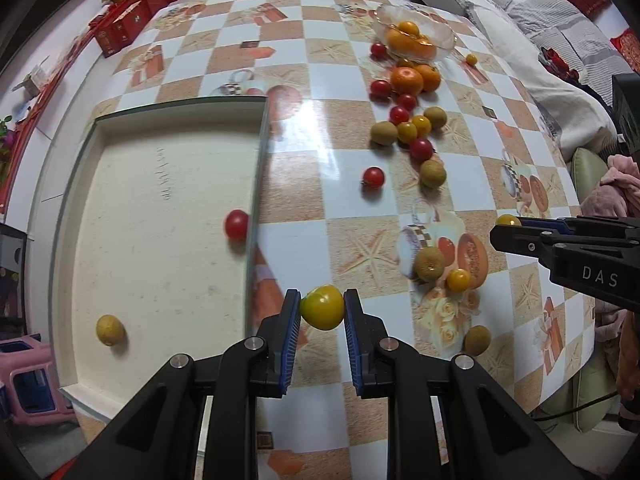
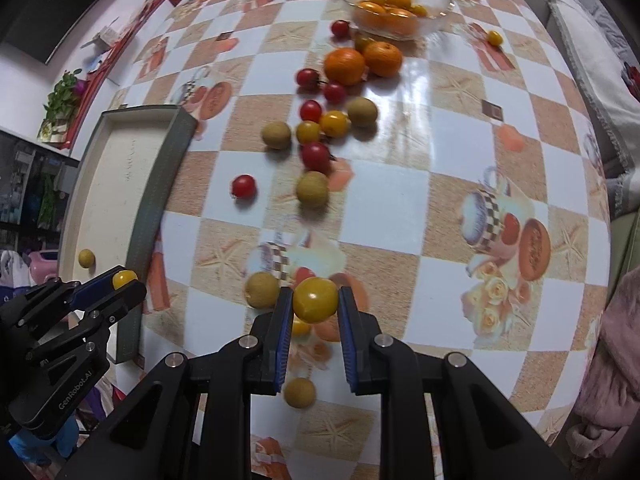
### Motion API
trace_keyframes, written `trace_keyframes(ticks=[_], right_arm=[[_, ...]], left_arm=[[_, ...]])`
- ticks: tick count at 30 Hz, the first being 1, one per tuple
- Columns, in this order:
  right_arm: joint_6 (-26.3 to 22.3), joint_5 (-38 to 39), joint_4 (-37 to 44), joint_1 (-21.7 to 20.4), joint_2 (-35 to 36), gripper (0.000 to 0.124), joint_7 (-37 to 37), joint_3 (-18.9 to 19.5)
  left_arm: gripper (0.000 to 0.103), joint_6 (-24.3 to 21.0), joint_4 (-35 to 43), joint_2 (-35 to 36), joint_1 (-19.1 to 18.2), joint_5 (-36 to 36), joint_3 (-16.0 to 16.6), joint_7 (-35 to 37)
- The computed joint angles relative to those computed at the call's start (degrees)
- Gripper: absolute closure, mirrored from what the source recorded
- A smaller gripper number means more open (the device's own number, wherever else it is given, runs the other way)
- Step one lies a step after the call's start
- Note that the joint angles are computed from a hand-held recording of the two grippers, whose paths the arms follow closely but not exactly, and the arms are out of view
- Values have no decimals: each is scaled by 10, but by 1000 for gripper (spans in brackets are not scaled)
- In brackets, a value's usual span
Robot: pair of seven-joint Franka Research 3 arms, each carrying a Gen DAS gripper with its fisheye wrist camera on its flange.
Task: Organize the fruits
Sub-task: 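Carry both yellow tomatoes over the beige tray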
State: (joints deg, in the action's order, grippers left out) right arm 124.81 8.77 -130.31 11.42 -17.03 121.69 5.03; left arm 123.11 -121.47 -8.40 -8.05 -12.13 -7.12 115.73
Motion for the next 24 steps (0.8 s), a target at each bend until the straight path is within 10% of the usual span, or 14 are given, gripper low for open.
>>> trace_keyframes(ticks=[24], right_arm=[[-6,-1,297,73,264,100,-89,-1]], left_arm=[[80,65,83,100,82,64,22,-67]])
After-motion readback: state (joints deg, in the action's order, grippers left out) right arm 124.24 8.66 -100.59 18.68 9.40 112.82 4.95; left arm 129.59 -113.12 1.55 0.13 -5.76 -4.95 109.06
